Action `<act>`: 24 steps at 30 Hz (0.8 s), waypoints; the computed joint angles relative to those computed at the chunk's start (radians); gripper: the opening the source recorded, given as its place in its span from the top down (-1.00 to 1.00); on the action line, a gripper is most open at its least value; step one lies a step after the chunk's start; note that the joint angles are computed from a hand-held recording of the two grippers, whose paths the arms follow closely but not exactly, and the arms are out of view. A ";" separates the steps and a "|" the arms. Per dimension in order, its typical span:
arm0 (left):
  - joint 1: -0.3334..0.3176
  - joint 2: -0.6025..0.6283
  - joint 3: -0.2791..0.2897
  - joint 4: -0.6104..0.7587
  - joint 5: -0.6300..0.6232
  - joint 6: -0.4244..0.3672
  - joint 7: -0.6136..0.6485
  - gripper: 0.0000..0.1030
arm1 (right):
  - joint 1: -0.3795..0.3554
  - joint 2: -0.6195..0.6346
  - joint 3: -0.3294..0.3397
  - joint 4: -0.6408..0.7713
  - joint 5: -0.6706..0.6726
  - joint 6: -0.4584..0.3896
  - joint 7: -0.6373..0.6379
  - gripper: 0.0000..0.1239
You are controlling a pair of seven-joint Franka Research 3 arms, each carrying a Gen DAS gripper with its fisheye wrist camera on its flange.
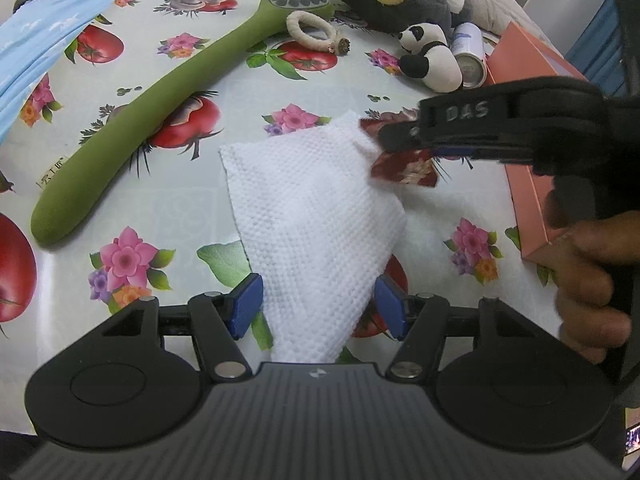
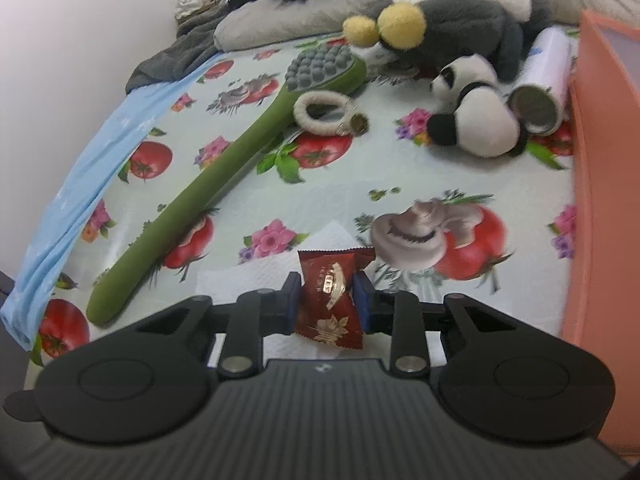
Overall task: Organize soft objects
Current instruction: 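Grasp the white towel with the left tool while the right tool lifts the candy packet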
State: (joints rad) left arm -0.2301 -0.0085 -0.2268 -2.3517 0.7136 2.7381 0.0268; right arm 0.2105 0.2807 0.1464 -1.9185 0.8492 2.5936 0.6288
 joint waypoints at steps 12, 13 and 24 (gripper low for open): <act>-0.020 -0.002 -0.008 0.009 0.082 -0.024 -0.079 0.87 | -0.016 -0.125 -0.030 -0.145 0.035 0.039 -0.074 0.49; -0.021 -0.008 -0.010 0.005 0.094 -0.024 -0.099 0.87 | -0.017 -0.139 -0.034 -0.155 0.043 0.031 -0.083 0.49; -0.026 -0.126 -0.061 -0.026 0.166 -0.116 -0.224 0.88 | 0.003 -0.303 -0.092 -0.278 0.139 -0.011 -0.175 0.49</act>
